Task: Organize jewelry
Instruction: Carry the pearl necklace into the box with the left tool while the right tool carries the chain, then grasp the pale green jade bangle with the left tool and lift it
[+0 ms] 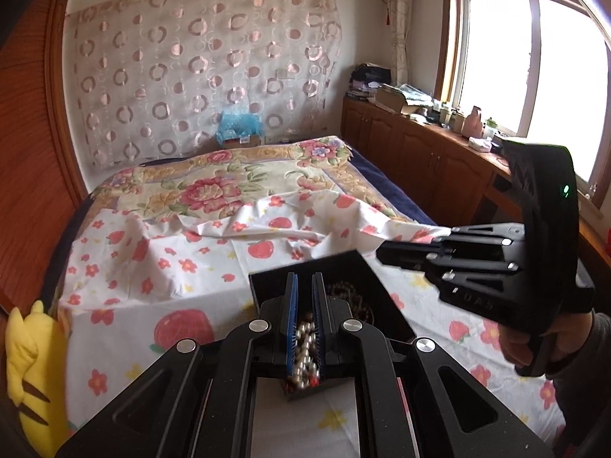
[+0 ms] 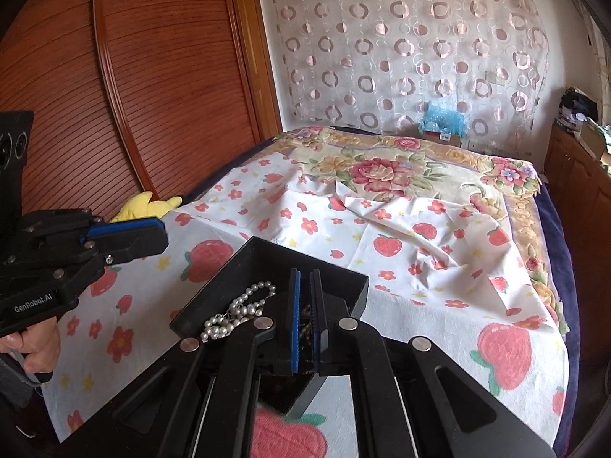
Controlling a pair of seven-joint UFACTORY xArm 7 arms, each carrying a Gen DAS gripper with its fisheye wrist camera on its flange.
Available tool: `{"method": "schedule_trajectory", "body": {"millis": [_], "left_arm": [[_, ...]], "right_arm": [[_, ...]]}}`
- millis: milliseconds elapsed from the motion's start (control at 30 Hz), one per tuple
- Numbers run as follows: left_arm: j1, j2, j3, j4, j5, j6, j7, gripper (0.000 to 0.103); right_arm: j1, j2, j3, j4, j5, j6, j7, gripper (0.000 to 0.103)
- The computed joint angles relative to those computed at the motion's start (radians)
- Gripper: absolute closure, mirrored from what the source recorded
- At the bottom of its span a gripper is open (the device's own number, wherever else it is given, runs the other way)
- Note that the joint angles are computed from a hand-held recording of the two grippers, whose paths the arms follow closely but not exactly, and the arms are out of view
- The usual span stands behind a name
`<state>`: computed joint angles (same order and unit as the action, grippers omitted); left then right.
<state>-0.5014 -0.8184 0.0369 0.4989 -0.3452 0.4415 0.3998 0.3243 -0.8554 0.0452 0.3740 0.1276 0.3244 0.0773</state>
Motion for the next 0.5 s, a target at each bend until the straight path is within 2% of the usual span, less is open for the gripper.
{"method": "schedule_trajectory", "body": {"millis": [300, 500], "left_arm": [[0.068, -0.239, 0.003, -0.144, 0.051, 0.145, -0.009, 0.096], [0.105, -0.424, -0.007, -0.228, 0.083, 0.259, -0.011, 0.095]], "right_arm": [[-0.011, -0.304, 0.122, -0.152, -0.023, 0.151, 0.172, 0.097], [0.066, -0.526, 0.219, -0.229, -0.047, 0.307, 0.338, 0.097]]}}
